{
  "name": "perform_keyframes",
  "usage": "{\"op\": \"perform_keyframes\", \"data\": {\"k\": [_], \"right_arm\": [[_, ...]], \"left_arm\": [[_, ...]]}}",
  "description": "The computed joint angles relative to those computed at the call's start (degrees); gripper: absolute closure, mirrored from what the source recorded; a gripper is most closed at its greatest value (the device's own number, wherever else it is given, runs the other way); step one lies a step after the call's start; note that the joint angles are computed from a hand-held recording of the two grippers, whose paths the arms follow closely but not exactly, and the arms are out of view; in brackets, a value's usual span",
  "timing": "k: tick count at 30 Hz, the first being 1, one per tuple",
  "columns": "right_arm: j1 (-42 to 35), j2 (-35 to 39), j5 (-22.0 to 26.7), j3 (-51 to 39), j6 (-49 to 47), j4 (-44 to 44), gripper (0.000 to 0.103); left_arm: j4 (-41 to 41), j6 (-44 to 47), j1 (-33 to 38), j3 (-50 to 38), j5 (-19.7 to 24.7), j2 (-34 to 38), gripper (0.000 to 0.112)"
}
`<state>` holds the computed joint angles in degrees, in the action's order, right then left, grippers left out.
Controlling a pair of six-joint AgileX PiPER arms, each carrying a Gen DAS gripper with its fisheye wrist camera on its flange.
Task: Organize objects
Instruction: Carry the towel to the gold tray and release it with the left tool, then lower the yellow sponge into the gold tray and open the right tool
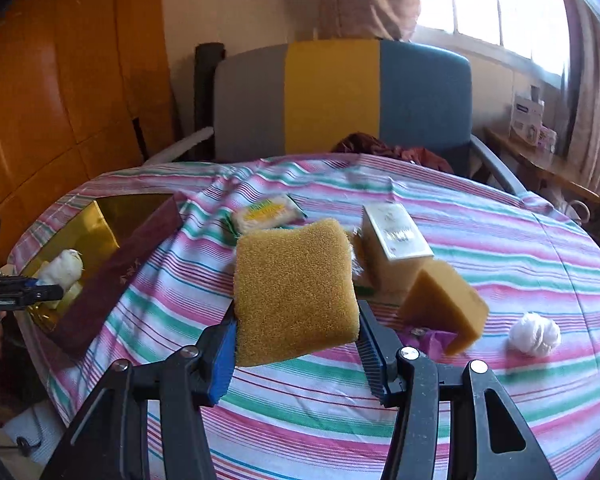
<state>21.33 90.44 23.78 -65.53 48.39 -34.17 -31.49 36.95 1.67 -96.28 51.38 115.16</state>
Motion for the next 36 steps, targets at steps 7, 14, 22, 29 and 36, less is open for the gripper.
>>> {"op": "perform_keyframes", "data": {"k": [7,14,22,29,36], "right_arm": [[5.08,1.35,-1.20,-2.21,4.58,1.22,0.048],[10.99,8.29,-1.56,-10.92,-0.97,12.19,0.048],[18.11,20.84,6.85,-29.68,-3.73,21.13,0.048],[22.79,32.89,20.04,-49.20,-1.63,15.97,0.048],[24.94,40.30,31.36,-63.30,-2.69,11.45,0.048]], "left_arm": [[-0.53,1.89,2.12,1.30,-0.36,-1.26,0.052],[-8.58,7.15,5.31,5.03,-3.49,-5.32,0.052],[-12.35,1.79,10.34,3.76,-8.24,-5.75,0.051],[-10.29,-1.91,11.12,1.83,-7.34,-4.11,0.051],[-10.99,-0.37,10.91,3.27,-7.77,-5.24,0.051]]}}
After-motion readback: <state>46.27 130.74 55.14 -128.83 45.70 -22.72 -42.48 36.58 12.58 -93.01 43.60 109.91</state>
